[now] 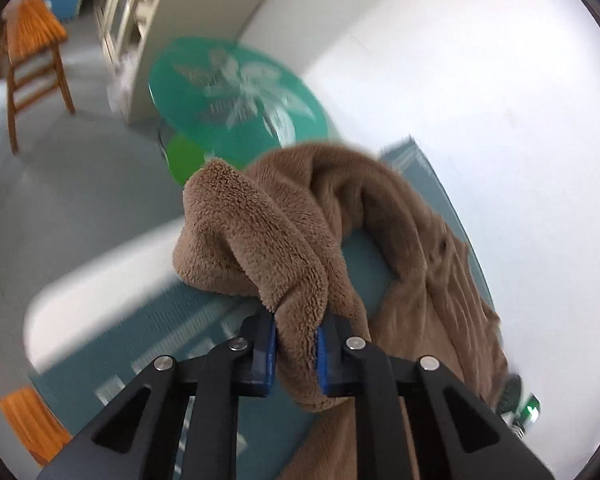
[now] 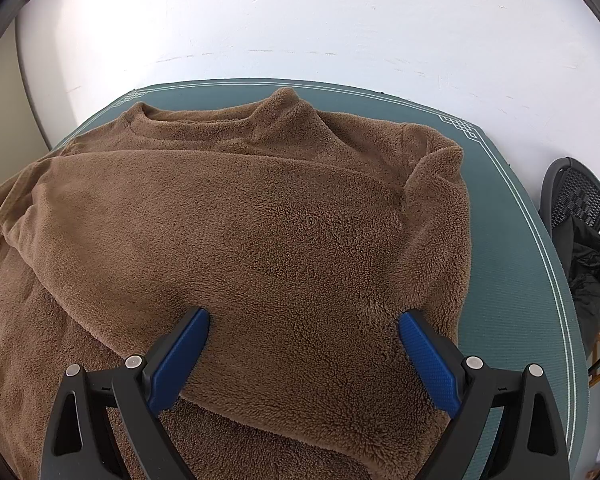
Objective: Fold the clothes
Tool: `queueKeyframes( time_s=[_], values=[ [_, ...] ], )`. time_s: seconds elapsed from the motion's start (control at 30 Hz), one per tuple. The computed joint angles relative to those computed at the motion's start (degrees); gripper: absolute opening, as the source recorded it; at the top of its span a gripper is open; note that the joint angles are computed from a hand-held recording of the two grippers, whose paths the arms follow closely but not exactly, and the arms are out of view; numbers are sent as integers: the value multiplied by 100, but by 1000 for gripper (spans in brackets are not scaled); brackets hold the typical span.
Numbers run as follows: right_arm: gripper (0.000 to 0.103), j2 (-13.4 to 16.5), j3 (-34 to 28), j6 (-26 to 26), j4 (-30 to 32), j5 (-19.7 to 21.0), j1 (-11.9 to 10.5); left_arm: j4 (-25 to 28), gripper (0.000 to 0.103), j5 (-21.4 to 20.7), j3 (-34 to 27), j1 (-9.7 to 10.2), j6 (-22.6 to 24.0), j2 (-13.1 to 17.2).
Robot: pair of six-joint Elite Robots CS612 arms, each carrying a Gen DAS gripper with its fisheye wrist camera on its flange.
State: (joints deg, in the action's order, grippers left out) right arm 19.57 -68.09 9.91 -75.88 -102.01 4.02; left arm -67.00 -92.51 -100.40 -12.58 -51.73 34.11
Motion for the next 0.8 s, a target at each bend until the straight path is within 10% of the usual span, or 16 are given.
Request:
queueKeyframes(
  time_s=[0.23, 0.43, 0.8],
  values=[
    [97, 6, -18, -1, 7, -10, 1, -637, 16, 1223, 481, 156, 399, -488],
    [98, 5, -22, 13, 18, -22, 0, -1493, 16, 1658, 1250, -206, 1804, -1000],
    [100, 21, -60, 90, 37, 83, -30, -1652, 17, -769, 2527, -1092, 3816, -1293]
  ],
)
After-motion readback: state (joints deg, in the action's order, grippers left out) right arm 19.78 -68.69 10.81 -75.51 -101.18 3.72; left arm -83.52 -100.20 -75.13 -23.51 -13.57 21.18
